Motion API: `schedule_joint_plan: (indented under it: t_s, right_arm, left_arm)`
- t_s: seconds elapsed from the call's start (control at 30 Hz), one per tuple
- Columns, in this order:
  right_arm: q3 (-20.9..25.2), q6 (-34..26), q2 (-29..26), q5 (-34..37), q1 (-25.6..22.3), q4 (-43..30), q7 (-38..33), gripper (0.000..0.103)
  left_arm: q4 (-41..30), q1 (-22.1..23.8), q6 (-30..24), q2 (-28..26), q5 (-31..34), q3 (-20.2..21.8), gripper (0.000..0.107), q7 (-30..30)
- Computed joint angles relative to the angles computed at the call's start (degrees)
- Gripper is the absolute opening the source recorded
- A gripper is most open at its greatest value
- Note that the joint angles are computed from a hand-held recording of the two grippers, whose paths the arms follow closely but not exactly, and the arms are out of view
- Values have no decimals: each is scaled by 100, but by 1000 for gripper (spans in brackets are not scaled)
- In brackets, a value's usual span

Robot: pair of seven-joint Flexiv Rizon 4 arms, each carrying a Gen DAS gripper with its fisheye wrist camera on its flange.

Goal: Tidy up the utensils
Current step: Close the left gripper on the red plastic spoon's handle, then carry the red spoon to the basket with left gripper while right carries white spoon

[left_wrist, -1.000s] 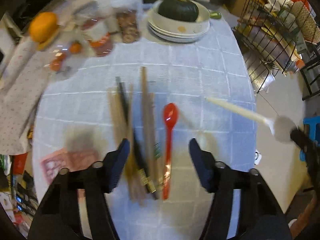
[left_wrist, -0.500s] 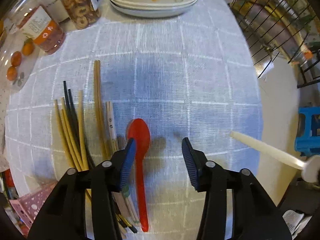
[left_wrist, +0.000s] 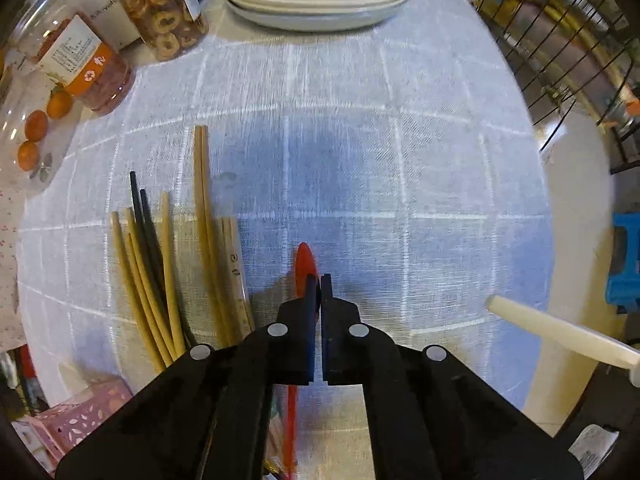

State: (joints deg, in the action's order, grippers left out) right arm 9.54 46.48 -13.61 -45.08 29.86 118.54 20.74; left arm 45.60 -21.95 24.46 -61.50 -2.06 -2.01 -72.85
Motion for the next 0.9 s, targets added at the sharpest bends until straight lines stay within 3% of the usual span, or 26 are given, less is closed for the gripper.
schedule_joint_plan:
  t_s: [0.27,0.47,0.6,0.77,0.9]
  right_arm:
    - [-8,-15,-68,72,1,-68,-169,3]
    - [-21,-65,-164,43,62,-214,-372,3]
    - [-50,-117,-209,-106,137,-315,-458,3]
    - [-98,-108,-307,-454,248,-477,-637,3]
    - [-144,43,-357,-774,302,-555,-680,3]
  left_arm:
    - [1537,470,1085,908,-613,-430,1,284]
    - [2882,1025,1994,1823,-1485,-966,1,969]
    - [3335,1129,2694,2046,-2042,-1159,1,1330]
    - [4116,1606,3634,2571,-3070,-1679,1,2261]
    - [4731,2231,4787,2866,-4509,-2475,1,3526]
